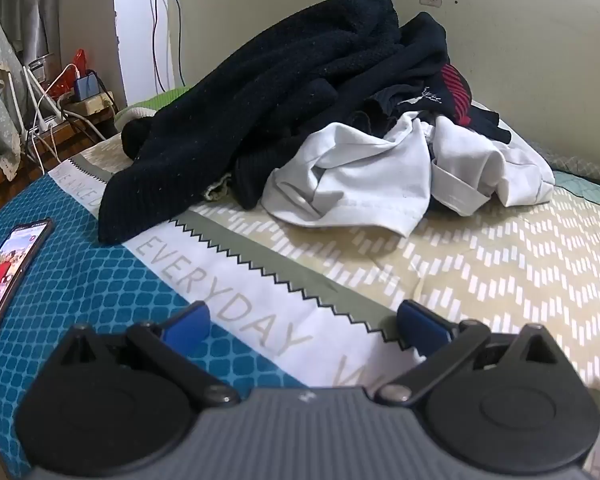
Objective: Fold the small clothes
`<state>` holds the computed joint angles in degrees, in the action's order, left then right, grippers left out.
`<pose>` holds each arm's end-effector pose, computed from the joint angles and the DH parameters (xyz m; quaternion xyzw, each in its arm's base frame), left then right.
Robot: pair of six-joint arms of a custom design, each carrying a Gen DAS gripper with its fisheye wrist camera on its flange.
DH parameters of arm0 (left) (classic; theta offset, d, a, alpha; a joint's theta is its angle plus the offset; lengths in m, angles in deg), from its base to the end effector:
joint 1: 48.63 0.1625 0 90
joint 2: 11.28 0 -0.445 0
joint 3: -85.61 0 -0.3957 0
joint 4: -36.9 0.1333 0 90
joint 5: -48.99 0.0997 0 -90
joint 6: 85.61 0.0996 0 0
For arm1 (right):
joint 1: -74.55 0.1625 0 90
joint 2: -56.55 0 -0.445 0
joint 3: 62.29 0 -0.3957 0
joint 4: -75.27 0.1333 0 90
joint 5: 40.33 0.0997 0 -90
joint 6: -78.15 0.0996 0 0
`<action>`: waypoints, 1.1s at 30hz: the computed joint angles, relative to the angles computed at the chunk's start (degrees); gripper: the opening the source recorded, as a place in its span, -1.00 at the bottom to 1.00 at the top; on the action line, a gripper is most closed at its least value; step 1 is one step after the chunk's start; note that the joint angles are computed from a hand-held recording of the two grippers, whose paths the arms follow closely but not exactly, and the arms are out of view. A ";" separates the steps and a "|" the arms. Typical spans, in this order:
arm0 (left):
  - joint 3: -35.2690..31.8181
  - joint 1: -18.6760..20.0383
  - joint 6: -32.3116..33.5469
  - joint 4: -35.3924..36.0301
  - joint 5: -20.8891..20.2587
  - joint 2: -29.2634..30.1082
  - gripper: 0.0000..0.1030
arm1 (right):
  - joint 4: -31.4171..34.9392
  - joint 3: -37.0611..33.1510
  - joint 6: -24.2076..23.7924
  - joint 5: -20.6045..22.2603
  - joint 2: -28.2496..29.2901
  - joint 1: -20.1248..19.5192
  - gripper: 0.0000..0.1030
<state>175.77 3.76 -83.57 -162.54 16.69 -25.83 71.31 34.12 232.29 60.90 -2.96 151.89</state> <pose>-0.2192 -0.6409 -0.0977 0.1521 0.8359 -0.3837 0.3617 -0.0138 -0.5811 0.1716 0.0541 -0.8739 0.4204 0.2379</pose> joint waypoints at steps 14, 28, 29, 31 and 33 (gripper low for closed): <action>0.31 0.10 0.94 0.36 -0.93 -0.46 1.00 | -0.31 -0.04 -2.43 1.32 -0.18 0.04 0.89; 0.21 -0.05 1.35 -0.33 -0.69 -0.24 1.00 | -0.38 -0.65 -4.55 3.19 0.81 0.58 0.89; 0.26 -0.05 1.40 -0.40 -0.71 -0.28 1.00 | -0.08 -1.06 -4.67 3.36 1.09 0.71 0.89; 0.26 -0.05 1.47 -0.45 -0.70 -0.28 1.00 | 0.33 -1.19 -5.05 3.18 1.09 0.64 0.89; 0.22 -0.13 1.88 -0.73 -0.46 -0.17 1.00 | 0.68 -1.28 -5.43 2.98 1.07 0.54 0.89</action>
<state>175.99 3.63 -81.69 -163.27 16.23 -26.00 71.98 32.83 226.86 63.88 -1.89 152.43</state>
